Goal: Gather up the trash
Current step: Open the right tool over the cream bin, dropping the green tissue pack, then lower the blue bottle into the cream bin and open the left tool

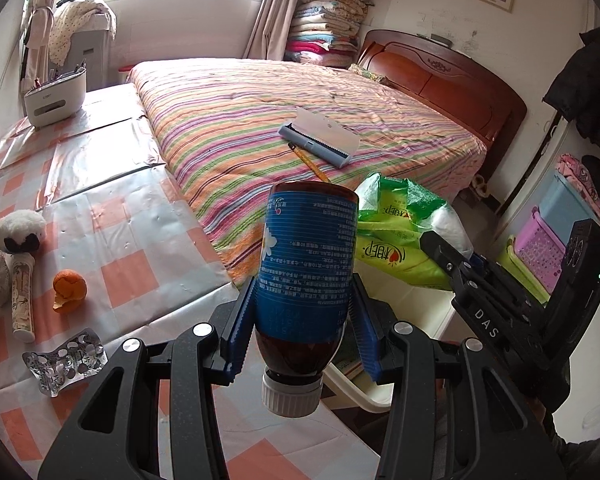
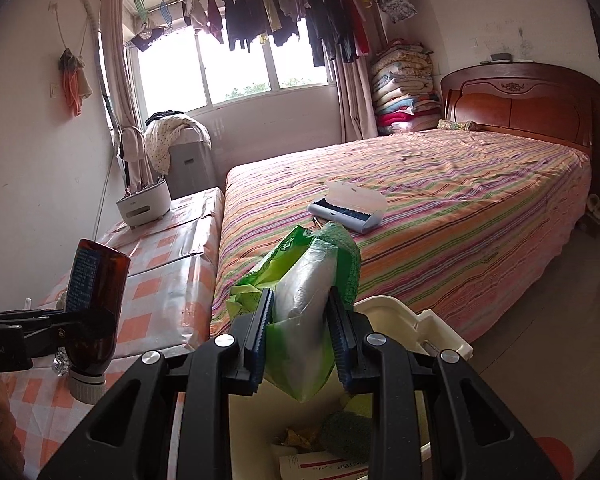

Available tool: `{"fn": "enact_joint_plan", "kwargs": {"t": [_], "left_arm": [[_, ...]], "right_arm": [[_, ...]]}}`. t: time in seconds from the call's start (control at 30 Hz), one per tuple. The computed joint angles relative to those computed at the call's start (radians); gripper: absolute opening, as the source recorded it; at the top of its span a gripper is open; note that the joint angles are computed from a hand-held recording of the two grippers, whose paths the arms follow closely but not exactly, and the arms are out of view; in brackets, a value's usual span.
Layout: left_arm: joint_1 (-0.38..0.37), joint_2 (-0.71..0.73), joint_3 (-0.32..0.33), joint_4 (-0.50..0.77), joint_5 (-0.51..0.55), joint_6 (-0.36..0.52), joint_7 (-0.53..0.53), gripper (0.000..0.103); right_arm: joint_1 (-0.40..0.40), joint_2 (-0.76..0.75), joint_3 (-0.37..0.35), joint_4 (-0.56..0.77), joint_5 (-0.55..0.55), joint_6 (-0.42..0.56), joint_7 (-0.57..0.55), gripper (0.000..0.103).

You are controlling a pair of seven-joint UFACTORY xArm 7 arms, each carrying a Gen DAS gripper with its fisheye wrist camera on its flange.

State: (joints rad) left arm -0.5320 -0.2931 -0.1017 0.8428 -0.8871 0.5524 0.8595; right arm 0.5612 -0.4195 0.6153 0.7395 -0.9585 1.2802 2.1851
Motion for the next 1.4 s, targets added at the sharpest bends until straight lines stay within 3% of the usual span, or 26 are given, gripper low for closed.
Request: {"fn": "enact_joint_plan", "kwargs": {"t": [0.33, 0.47, 0.53, 0.83, 1.3, 1.33, 1.4], "left_arm": [[-0.032, 0.008, -0.021, 0.006, -0.033, 0.006, 0.014, 0.044], [-0.038, 0.016, -0.027, 0.012, -0.044, 0.012, 0.023, 0.044], [-0.039, 0.022, -0.031, 0.015, -0.046, 0.015, 0.023, 0.044], [-0.041, 0.053, -0.050, 0.028, -0.053, 0.038, 0.022, 0.044], [-0.060, 0.072, -0.084, 0.022, -0.030, 0.021, 0.026, 0.046], [-0.063, 0.071, -0.089, 0.018, -0.028, 0.007, 0.024, 0.049], [-0.065, 0.065, -0.095, 0.008, -0.019, -0.030, 0.002, 0.083]], "right_arm": [[0.024, 0.007, 0.020, 0.001, 0.047, 0.091, 0.052, 0.030], [0.030, -0.008, 0.019, -0.010, 0.049, 0.094, 0.084, 0.052], [0.030, -0.014, 0.028, -0.011, 0.047, 0.112, 0.106, 0.057], [0.034, -0.068, 0.093, -0.028, 0.046, 0.242, 0.236, 0.059], [0.038, -0.076, 0.102, -0.034, 0.036, 0.254, 0.247, 0.059], [0.040, -0.076, 0.101, -0.034, 0.036, 0.253, 0.248, 0.059], [0.040, -0.074, 0.101, -0.033, 0.035, 0.255, 0.249, 0.059]]}}
